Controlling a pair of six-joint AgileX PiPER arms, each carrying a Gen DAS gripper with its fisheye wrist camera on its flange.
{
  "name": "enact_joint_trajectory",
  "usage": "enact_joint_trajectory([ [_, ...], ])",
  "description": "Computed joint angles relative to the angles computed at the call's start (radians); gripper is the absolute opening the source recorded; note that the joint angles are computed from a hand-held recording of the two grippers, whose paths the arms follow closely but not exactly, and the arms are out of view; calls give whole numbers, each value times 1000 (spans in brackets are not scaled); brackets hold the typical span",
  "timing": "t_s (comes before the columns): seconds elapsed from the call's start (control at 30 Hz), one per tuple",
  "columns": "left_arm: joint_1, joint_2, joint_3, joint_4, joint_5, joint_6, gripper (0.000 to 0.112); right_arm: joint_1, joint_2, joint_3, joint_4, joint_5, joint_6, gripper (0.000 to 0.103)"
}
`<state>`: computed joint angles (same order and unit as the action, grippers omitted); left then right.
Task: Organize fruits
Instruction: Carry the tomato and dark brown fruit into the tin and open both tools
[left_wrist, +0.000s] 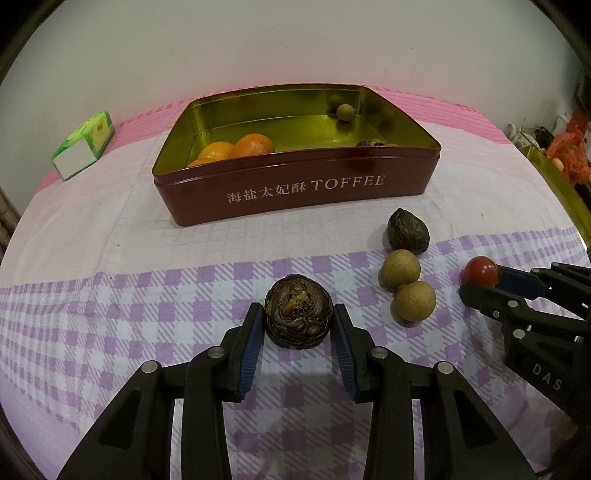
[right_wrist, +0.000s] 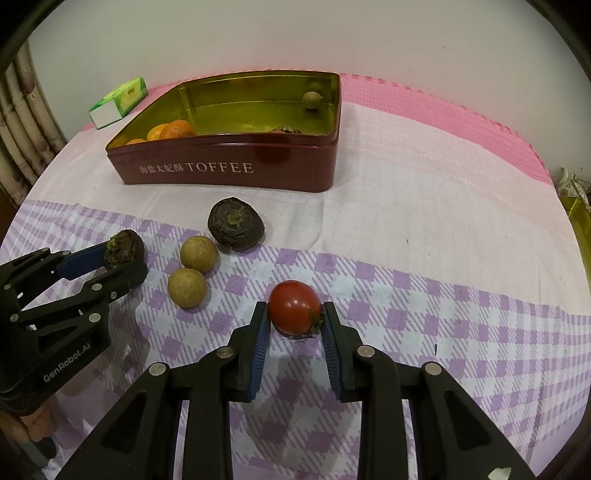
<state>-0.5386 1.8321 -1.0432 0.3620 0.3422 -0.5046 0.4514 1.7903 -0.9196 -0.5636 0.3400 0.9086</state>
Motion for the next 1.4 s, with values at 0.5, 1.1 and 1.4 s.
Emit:
enact_joint_trajectory([
  [0.5, 19, -12, -29, -67, 1, 61, 38, -20, -12, -38, 102, 18, -129, 26],
  [1.1, 145, 68, -347, -247, 118, 285, 38, -85, 44, -348, 281, 118, -416, 26],
  [1.4, 177, 203, -529, -304, 211, 366, 38, -91, 185, -534, 346, 176, -516, 26],
])
